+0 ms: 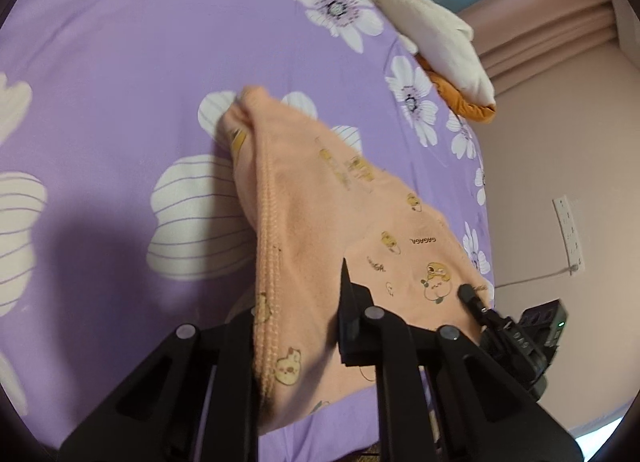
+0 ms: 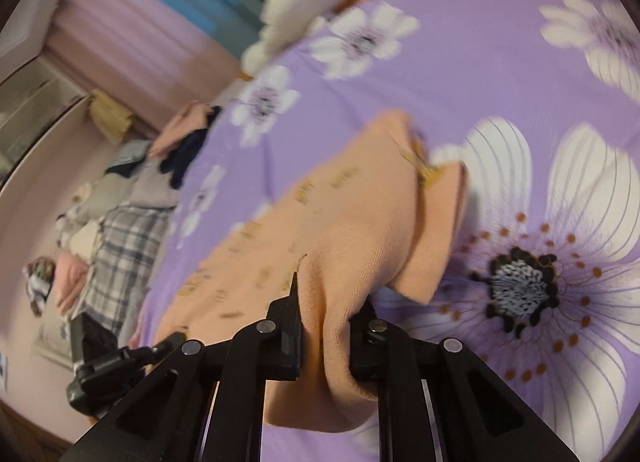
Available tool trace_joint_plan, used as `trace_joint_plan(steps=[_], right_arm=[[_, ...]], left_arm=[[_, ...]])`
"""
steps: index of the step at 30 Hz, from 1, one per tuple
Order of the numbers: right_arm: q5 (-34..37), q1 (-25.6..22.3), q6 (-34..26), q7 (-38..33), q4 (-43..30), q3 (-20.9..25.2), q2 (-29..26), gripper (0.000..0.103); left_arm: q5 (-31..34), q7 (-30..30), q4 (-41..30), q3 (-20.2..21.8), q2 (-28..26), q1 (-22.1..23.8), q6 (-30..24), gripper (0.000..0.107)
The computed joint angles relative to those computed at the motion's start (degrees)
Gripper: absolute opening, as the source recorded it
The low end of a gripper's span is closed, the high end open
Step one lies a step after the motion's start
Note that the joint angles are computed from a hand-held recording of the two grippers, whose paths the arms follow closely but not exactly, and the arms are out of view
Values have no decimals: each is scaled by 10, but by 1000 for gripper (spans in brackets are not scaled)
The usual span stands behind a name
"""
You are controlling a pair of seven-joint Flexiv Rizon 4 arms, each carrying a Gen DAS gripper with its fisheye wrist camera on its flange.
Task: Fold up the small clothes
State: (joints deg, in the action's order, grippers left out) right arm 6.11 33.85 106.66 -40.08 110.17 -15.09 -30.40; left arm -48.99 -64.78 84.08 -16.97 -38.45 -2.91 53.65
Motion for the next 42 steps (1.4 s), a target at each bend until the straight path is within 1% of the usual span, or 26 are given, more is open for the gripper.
trace_joint_plan(steps=[2, 3, 4, 7, 9, 10, 12, 14, 15, 17, 19, 23, 28, 35, 39, 42], right_arm=[[7, 43, 1, -10, 11, -40, 11, 15], [11, 56, 1, -13, 17, -52, 15, 15], [12, 60, 2, -16, 22, -53, 19, 15], [15, 51, -8, -15, 28, -41, 23, 15], [10, 38, -24, -3, 25, -29, 17, 15], [7, 29, -42, 8, 23, -21, 13, 15], [-6, 32, -67, 30, 24, -29, 7, 15], [-20, 33, -86, 47, 29, -32, 7, 15], [-26, 28, -99, 57, 30, -27, 7, 15], [-35, 16, -91, 71, 34, -16, 5, 15], [-48, 12, -81, 80, 38, -15, 3, 15], [-68, 10, -73, 98, 43, -17, 2, 15], [-74, 10, -62, 106, 50, -20, 2, 15], [-72, 23, -64, 110, 62, -29, 10, 15], [-66, 45, -59, 115, 82, -46, 20, 15], [-63, 66, -68, 121, 94, -65, 31, 15]], left_arm=[[-5, 18, 21, -2, 17, 6, 2, 14], [-6, 24, 28, -1, 23, 8, 0, 14], [-4, 26, 34, 2, 28, 8, -5, 14], [17, 18, 46, 21, 33, 2, -13, 15], [50, -2, 42, 38, 28, -9, -22, 15], [67, -13, 37, 45, 24, -14, -25, 16], [113, -40, 24, 65, 14, -30, -25, 21], [139, -47, 23, 68, 8, -34, -11, 25], [141, -45, 27, 64, 8, -32, -2, 25], [145, -35, 36, 55, 9, -27, 15, 26], [146, -36, 33, 50, 6, -22, 12, 27], [125, -40, 35, 36, 5, -7, -1, 28], [110, -35, 41, 30, 7, -4, -1, 27], [103, -37, 41, 32, 8, -6, -5, 27], [99, -34, 42, 31, 8, -5, -3, 27], [99, -34, 41, 31, 8, -5, -5, 27]])
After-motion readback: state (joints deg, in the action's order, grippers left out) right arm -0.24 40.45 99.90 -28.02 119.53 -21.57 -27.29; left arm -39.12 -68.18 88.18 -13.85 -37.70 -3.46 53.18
